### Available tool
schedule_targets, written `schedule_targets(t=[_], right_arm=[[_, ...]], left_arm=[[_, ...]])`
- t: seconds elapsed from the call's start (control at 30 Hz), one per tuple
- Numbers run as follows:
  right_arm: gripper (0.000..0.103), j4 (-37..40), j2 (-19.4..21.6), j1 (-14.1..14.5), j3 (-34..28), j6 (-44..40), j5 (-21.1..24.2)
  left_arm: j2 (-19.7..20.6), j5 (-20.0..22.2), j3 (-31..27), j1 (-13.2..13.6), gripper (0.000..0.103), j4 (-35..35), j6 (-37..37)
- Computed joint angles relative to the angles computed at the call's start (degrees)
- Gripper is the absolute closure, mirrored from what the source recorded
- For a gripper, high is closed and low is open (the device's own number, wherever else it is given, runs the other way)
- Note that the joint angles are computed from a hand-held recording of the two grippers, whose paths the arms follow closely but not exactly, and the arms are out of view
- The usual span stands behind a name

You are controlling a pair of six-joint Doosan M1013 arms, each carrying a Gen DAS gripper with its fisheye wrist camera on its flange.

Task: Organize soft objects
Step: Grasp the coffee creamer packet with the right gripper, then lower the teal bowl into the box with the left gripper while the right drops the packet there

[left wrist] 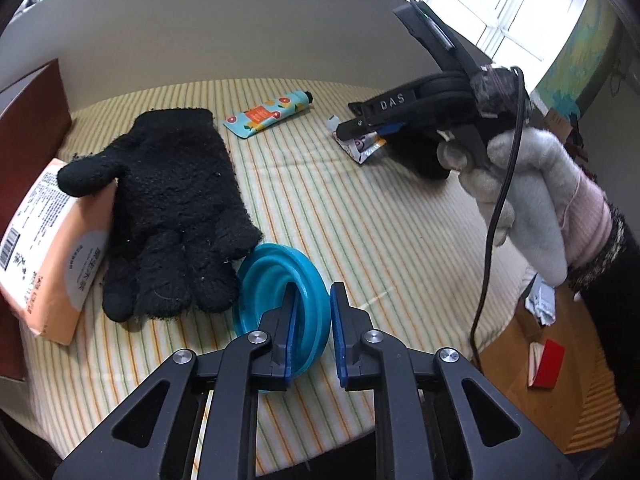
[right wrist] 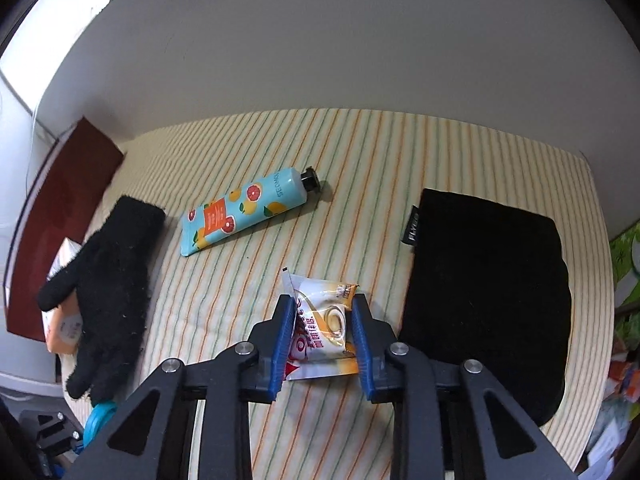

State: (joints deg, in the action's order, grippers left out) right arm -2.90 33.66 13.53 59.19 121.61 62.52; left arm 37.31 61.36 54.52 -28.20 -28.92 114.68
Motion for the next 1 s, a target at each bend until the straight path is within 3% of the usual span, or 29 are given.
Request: schedule_targets(t=[0.27,0.53,0.77,1.0], right_arm=[[0.077,0.5,-3.7,1.1,3.8,-0.4,-5.3],[0.077,-0.6,-5.0,2.9,1.5,-2.7,-7.2],[0.077,-0.4,0.0,5.5,-9.5,-7.8,-5.2],[0.077,1.5,11.0,8.0,-30.0,-14.0,2.4]], left_arm=[[-1.6,-1.3,1.1,1.2,0.090,-4.6,1.2],[-3.2,-4.3,0.4,3.7,0.090,-6.2,1.4],[-3.9,-9.6,-1.8,6.8,0.090,-1.0,-2.4],[-2.4,-12.5,-5.4,10.0,0.090,8.2,-10.5]])
